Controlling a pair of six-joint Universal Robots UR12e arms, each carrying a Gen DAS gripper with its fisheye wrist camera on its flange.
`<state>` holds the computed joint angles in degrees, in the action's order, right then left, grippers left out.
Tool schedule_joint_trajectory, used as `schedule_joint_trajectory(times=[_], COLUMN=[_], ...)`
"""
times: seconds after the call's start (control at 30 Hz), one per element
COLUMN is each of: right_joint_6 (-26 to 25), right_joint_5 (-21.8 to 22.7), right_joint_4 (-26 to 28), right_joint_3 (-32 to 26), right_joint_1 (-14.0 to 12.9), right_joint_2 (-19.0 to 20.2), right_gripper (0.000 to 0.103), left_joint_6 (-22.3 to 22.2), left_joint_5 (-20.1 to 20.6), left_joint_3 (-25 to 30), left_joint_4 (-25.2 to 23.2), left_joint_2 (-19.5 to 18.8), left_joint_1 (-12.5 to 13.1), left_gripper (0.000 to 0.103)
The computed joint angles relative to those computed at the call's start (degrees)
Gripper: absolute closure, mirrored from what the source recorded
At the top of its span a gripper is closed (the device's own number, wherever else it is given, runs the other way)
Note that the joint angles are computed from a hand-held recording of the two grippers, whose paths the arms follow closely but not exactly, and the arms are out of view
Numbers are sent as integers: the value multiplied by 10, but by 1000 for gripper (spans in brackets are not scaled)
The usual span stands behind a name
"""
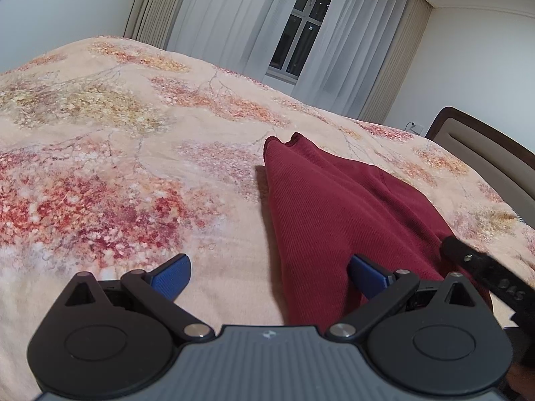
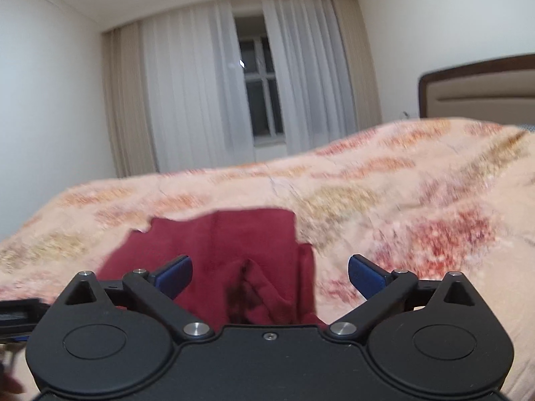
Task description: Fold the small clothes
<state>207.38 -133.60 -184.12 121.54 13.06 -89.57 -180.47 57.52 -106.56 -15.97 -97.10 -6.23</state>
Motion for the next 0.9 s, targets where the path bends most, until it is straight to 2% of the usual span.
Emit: schedule_joint_trajectory(times=[0.07, 0.17, 0.3, 0.43, 0.77, 0.9], right_joint_6=[20, 44, 43, 44, 41, 60], right_joint_5=[1, 10, -4, 15, 5, 47], right_joint_4=[14, -6, -45, -74, -63, -48], right_joint_3=[11, 34, 51, 66, 68, 70], right_joint_1=[-4, -5, 1, -6, -1, -12], right_joint_2=[-2, -6, 0, -6, -13, -34], right_gripper=[3, 1, 1, 1, 1, 1], left_joint_6=[3, 15, 32, 47, 71, 71], left_joint_5=[-4, -11, -25, -43, -45, -52], left_joint_3=[-2, -5, -14, -19, -28, -19], left_joint_4=[2, 6, 17, 13, 16, -7], left_joint_2=[0, 0, 2, 4, 10, 14], left_joint_1=[2, 3, 8, 16, 20, 22], left_gripper=[1, 1, 1, 1, 1, 0])
